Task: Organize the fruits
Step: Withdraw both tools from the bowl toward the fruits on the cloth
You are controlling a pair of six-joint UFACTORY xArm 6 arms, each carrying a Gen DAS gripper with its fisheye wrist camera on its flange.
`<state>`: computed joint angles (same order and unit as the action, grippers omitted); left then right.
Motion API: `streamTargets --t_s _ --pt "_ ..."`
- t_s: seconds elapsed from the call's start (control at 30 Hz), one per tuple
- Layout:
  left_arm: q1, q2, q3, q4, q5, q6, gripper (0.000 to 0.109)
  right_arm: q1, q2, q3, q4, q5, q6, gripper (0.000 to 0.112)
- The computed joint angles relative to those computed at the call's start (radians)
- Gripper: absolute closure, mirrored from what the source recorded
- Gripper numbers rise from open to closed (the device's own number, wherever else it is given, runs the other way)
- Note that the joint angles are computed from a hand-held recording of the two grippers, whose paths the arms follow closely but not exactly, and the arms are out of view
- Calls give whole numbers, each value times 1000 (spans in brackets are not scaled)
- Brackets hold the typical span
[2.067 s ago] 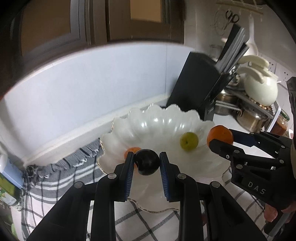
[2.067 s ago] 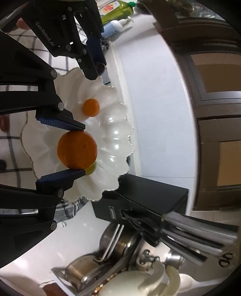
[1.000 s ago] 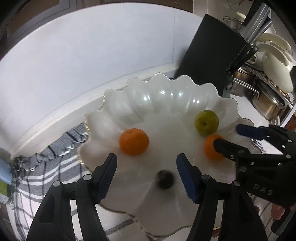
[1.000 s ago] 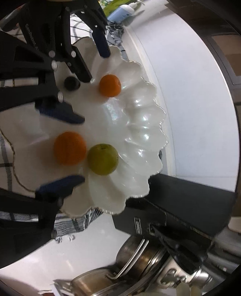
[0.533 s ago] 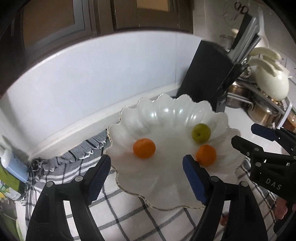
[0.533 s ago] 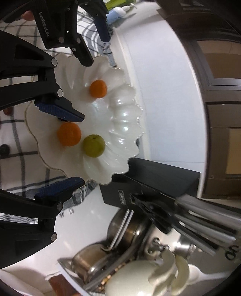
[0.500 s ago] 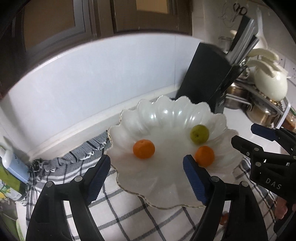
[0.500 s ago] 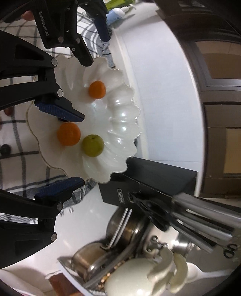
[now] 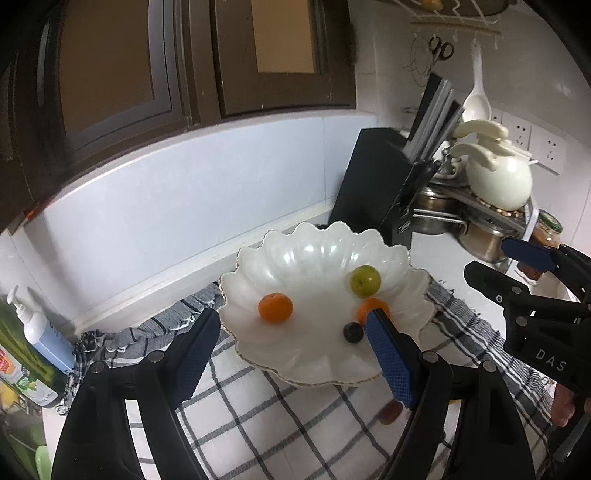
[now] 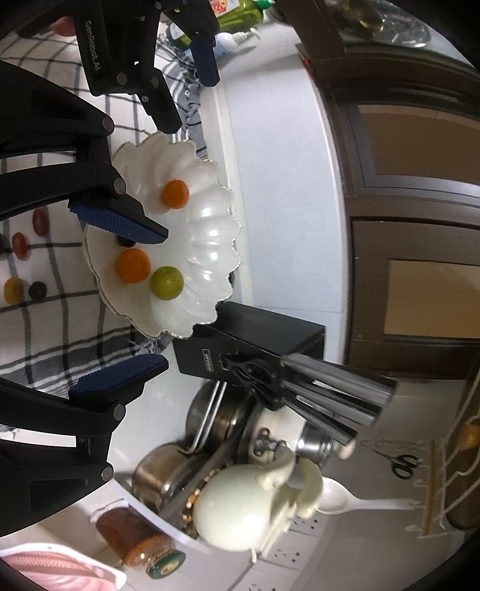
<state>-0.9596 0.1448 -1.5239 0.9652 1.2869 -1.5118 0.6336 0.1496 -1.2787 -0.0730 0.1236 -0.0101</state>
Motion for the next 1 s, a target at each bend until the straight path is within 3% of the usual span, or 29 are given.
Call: streamTargets --t_s 0.37,0.57,0.8,1.0 --pt "-83 -5 -18 62 48 0 27 -27 -153 170 -210 -74 220 49" --pt "-120 0 -25 89 79 5 27 -57 -217 229 -445 -85 440 49" --pt "-147 -19 4 89 58 5 27 -88 -288 284 -690 -77 679 49" --pt "-166 -14 4 86 51 19 27 -95 -332 337 -689 -75 693 49"
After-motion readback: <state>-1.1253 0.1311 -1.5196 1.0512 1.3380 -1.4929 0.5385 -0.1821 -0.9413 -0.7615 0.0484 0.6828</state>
